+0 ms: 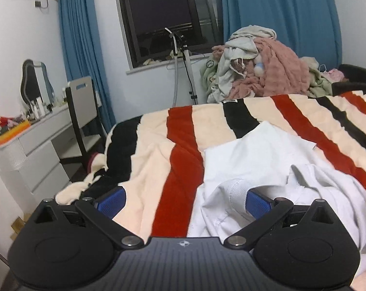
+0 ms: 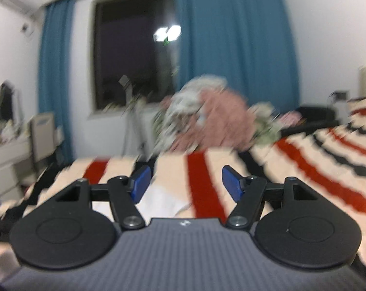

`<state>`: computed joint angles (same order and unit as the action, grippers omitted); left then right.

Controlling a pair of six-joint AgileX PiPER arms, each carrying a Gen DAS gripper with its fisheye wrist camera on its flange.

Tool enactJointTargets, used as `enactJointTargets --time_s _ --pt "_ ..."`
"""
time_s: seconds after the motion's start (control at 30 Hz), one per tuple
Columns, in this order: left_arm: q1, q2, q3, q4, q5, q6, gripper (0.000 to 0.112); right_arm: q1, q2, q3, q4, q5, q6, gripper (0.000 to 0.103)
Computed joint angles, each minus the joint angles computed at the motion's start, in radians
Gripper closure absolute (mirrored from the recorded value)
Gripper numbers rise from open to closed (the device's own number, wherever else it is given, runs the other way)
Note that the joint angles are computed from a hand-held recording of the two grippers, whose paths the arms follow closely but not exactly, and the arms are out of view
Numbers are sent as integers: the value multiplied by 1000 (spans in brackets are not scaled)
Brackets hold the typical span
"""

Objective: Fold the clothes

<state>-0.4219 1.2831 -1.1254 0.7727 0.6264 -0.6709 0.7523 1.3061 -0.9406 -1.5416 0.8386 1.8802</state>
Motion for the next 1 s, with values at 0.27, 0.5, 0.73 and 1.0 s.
enactJointTargets --time_s 0.27,0.5,0.73,1.0 --pt "80 174 -131 -255 19 153 10 -207 75 -100 564 -387 -453 34" --pt "60 306 -144 -19 57 -106 10 -232 298 -348 846 -298 -878 34" --pt "27 228 -53 233 44 -338 10 -205 521 -562 789 -131 -972 34" --pt "-24 108 33 467 36 -598 9 -184 441 -429 442 10 -481 34"
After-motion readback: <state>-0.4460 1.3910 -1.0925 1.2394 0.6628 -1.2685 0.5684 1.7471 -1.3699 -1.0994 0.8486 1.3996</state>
